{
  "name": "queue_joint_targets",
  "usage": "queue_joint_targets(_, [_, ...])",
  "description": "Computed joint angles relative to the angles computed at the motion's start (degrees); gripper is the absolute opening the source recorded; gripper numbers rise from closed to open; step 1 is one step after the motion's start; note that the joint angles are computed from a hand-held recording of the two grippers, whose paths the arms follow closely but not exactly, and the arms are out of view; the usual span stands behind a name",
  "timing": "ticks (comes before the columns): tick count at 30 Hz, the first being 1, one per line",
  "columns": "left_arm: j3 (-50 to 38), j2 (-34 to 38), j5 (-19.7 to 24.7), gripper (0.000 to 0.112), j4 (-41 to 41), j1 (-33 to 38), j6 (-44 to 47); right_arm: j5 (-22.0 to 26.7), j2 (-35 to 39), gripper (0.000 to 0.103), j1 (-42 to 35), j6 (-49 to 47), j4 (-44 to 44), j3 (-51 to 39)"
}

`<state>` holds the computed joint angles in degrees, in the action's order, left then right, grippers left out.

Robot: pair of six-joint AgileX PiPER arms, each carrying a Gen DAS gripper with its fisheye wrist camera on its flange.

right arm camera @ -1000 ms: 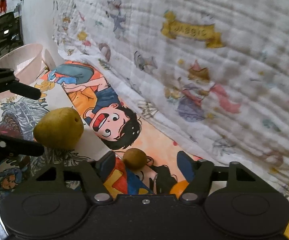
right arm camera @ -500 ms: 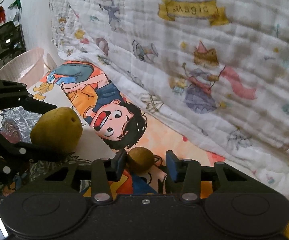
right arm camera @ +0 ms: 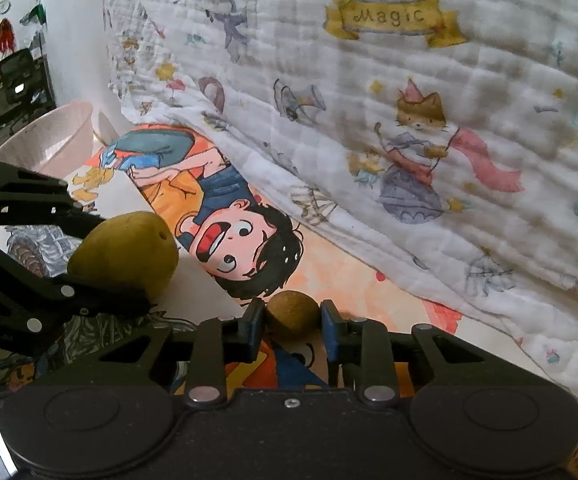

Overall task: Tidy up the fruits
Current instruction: 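Grasp the green pear with the left gripper while the right gripper grasps the small brown fruit, then carry the pear and small brown fruit back toward the grey tray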

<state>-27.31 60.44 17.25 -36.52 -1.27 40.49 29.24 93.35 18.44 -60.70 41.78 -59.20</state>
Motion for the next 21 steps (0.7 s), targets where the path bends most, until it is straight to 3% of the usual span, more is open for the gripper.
queue_joint_targets(3, [0.7, -1.4, 1.3, 0.058, -2.4, 1.7, 1.8, -0.4, -1.4, 0.032, -0.6, -2.4, 3.0, 1.5])
queue_joint_targets(10, [2.1, -7.8, 8.6, 0.058, -3.8, 7.6, 3.5, 4.2, -7.6, 0.032, -2.2, -2.5, 3.5, 5.2])
queue_joint_targets(21, [4.0, -23.3, 24.6, 0.058, -2.2, 15.2, 2.0, 14.5, -22.7, 0.032, -4.8, -4.1, 2.0, 14.2])
